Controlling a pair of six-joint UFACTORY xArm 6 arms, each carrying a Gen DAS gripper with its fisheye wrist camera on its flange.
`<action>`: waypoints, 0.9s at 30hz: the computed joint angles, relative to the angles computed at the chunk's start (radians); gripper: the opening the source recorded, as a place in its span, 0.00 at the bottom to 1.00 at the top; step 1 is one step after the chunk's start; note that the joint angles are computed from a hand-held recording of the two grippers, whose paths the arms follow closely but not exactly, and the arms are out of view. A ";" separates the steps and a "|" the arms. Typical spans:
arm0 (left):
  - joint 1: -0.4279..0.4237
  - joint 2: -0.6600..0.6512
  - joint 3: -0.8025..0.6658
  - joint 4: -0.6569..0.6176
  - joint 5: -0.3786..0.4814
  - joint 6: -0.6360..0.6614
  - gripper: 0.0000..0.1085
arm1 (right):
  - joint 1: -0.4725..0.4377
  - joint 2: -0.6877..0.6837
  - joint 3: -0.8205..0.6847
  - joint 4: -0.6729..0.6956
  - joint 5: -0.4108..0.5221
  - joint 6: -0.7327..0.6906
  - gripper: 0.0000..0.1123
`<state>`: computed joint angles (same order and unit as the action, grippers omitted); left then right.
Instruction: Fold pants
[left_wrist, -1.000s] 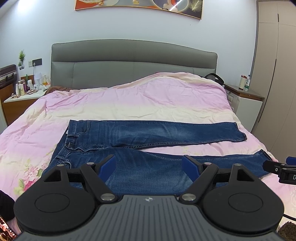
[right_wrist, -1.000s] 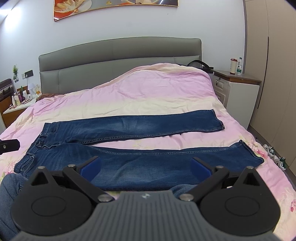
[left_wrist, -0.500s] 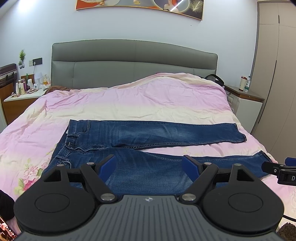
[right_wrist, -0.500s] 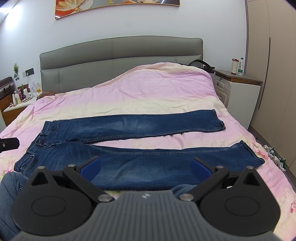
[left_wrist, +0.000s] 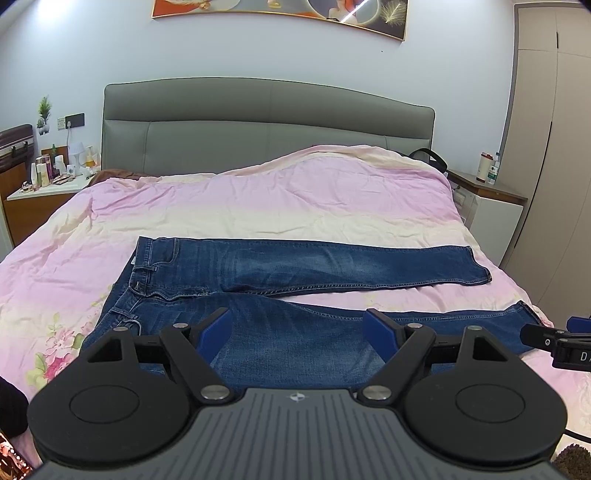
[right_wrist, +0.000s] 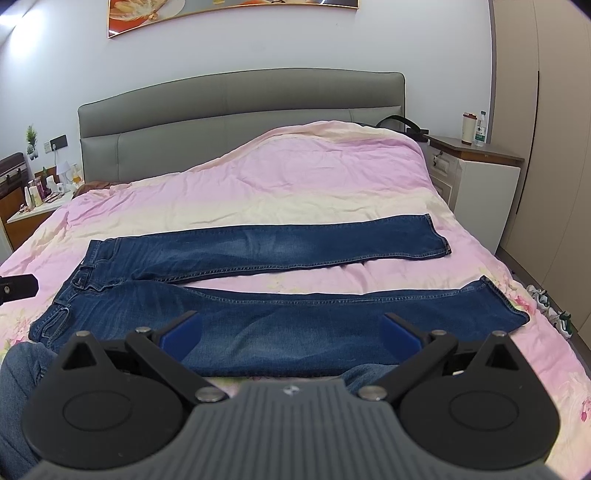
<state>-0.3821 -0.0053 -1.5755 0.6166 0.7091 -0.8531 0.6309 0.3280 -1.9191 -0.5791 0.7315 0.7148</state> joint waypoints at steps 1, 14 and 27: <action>0.002 -0.002 0.002 -0.003 -0.002 0.003 0.87 | 0.000 0.000 0.000 0.004 0.000 -0.003 0.87; 0.005 -0.003 0.004 -0.016 -0.004 0.014 0.87 | -0.002 0.003 0.001 0.012 0.002 -0.002 0.87; 0.159 0.032 -0.048 -0.329 0.056 0.545 0.63 | -0.137 0.076 -0.049 0.360 -0.089 -0.339 0.69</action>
<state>-0.2231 0.0272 -1.6233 0.2872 0.7653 -0.3083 0.4939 0.4044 -1.9680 -0.2196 0.6426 0.3754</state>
